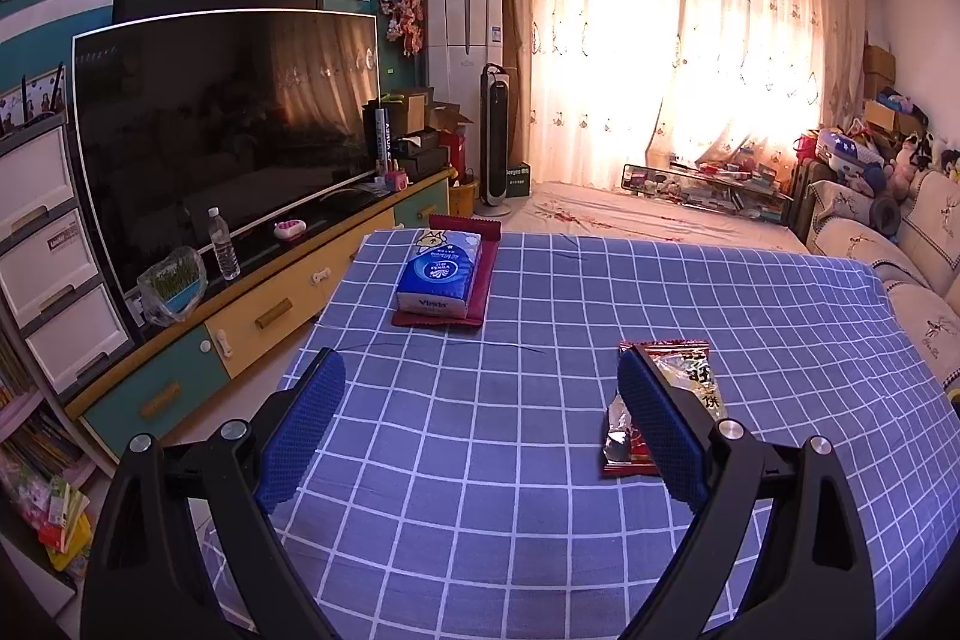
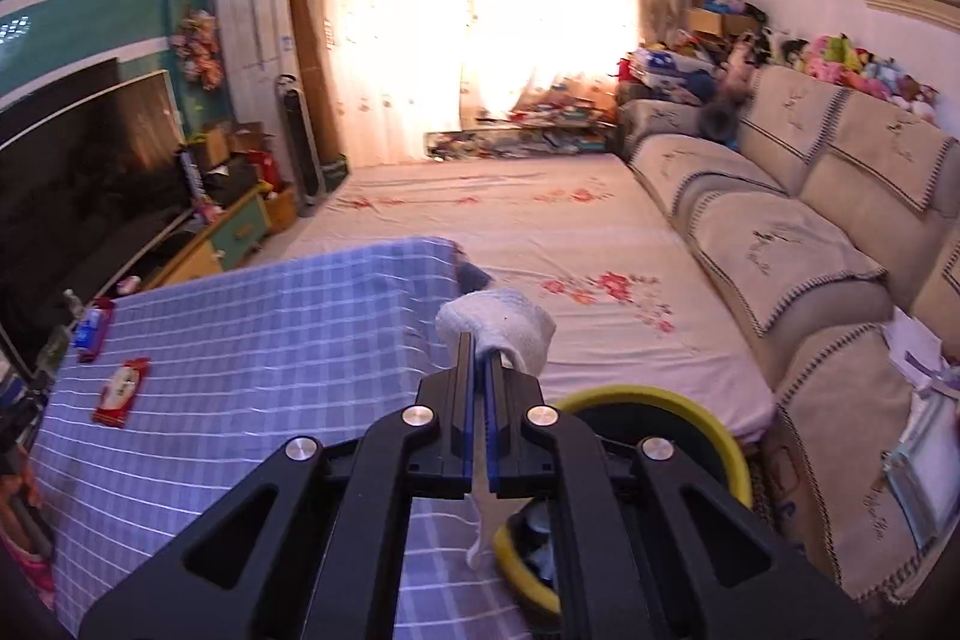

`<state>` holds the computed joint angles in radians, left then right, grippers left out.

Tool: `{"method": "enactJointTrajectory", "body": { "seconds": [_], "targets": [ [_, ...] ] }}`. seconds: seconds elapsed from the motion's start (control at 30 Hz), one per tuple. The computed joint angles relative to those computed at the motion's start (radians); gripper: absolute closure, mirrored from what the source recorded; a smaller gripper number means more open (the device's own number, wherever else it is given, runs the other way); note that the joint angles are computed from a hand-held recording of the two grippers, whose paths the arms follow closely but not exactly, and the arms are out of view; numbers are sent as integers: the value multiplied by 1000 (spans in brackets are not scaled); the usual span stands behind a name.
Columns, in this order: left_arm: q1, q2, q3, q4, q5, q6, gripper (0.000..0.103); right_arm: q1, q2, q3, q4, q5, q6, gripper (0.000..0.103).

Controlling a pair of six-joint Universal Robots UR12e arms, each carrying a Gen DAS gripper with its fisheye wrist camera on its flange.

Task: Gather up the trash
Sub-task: 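Carry the white cloth into the bin and open the right gripper, then move the left gripper onto the red-and-gold snack bag and grasp it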

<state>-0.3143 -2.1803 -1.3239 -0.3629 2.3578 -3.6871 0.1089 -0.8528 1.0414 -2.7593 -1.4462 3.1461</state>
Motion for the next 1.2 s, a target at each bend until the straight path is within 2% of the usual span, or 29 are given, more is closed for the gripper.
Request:
{"method": "enactJointTrajectory", "body": {
  "seconds": [0.17,0.3,0.37,0.47,0.57,0.63,0.77,0.87,0.97,1.1,1.2],
  "targets": [
    [-1,-1,1,-6,-1,8,12,-15,18,-1,51,-67,14,100],
    [0,-1,3,-12,-10,10,12,-13,51,-36,142,-135,11,99],
    [0,-1,3,-14,-16,11,12,-9,67,-51,163,-173,25,89],
    [2,-3,8,-16,-27,16,12,-11,72,-44,159,-186,58,77],
    [4,-4,13,-20,-57,13,12,-6,77,-45,153,-215,59,69],
    [6,-5,20,-34,-80,3,12,-5,80,-48,149,-218,60,69],
    [10,-11,45,-65,-144,9,12,-2,74,-43,134,-182,56,65],
    [11,-29,88,-109,-200,33,12,3,71,-43,97,-116,70,61],
    [16,-55,154,-185,-269,48,12,12,75,-52,45,-42,88,59],
    [17,-107,265,-305,-283,77,11,29,99,-92,7,56,115,56],
    [27,-143,340,-411,-315,67,11,40,121,-130,20,103,120,56]
  ]
}}
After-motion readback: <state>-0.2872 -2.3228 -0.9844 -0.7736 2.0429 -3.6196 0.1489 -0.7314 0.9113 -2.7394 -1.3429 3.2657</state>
